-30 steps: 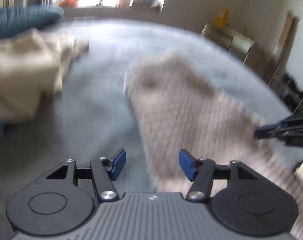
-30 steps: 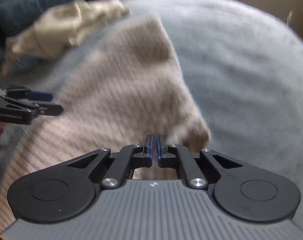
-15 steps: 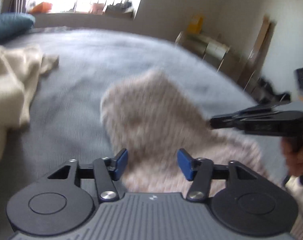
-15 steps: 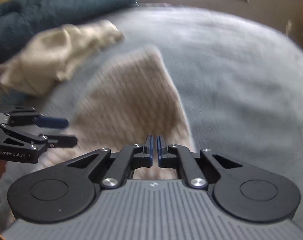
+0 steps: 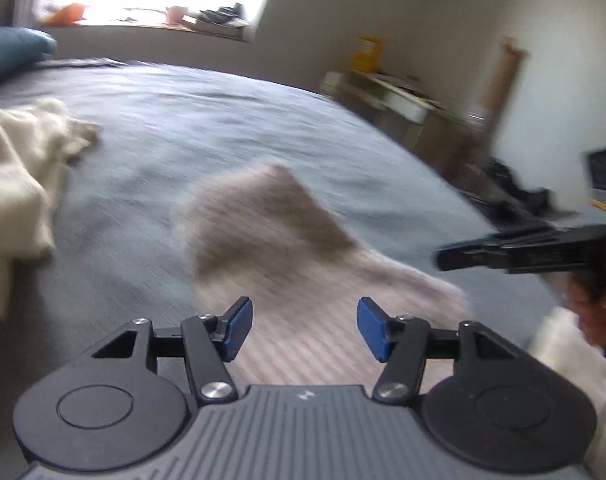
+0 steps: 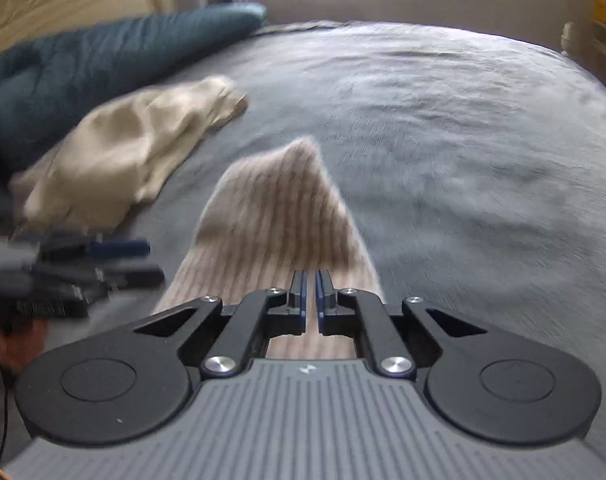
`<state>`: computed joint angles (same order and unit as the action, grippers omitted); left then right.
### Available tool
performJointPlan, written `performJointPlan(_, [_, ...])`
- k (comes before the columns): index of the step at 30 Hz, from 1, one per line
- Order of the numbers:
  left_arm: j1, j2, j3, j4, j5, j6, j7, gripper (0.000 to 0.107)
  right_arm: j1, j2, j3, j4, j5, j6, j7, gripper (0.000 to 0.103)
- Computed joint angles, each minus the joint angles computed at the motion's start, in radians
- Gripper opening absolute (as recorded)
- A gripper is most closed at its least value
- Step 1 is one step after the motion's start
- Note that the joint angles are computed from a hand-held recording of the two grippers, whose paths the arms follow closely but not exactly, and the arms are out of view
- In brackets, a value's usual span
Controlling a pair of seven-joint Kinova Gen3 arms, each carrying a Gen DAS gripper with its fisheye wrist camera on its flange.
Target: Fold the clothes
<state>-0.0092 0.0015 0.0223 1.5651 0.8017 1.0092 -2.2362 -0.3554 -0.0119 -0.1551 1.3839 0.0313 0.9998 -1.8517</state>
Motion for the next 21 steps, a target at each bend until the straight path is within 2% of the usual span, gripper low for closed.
performJointPlan(1, [-0.004, -0.016, 0.005, 0.022, 0.017, 0.041, -0.018, 0.058, -0.014, -0.020, 0.019, 0.002, -0.031, 0.040, 0.041, 0.005])
performJointPlan(3, [-0.033, -0.046, 0.071, 0.066, 0.001, 0.086, -0.028, 0.059, -0.041, -0.045, 0.049, 0.028, -0.085, 0.097, 0.095, 0.005])
performJointPlan(5, [-0.048, -0.057, 0.163, 0.119, -0.072, 0.067, -0.012, 0.058, -0.013, -0.043, 0.011, 0.071, -0.093, 0.138, 0.084, 0.005])
performJointPlan(7, [-0.022, -0.097, 0.208, 0.157, -0.153, -0.006, -0.004, 0.059, 0.004, -0.033, -0.034, 0.159, -0.050, 0.126, 0.061, 0.002])
performJointPlan(9, [0.047, -0.122, 0.183, 0.145, -0.224, -0.035, 0.040, 0.057, -0.001, -0.062, -0.025, 0.197, -0.048, 0.083, 0.029, 0.001])
performJointPlan(10, [0.093, -0.131, 0.143, 0.130, -0.238, -0.025, 0.074, 0.056, -0.003, -0.082, -0.027, 0.191, -0.040, 0.083, 0.009, 0.002])
performJointPlan(12, [0.168, -0.167, 0.059, 0.110, -0.230, 0.029, 0.099, 0.057, 0.012, -0.131, -0.046, 0.173, -0.047, 0.105, 0.014, 0.006])
performJointPlan(17, [0.246, -0.239, -0.006, 0.122, -0.168, 0.198, 0.074, 0.059, -0.056, -0.253, -0.005, 0.187, -0.222, 0.213, 0.126, 0.006])
performJointPlan(19, [0.278, -0.259, 0.031, 0.185, -0.208, 0.209, 0.079, 0.059, -0.089, -0.263, -0.031, 0.218, -0.229, 0.266, 0.115, 0.005])
performJointPlan(21, [0.268, -0.298, 0.095, 0.239, -0.265, 0.156, 0.099, 0.059, -0.091, -0.262, -0.119, 0.287, -0.171, 0.270, 0.097, 0.004])
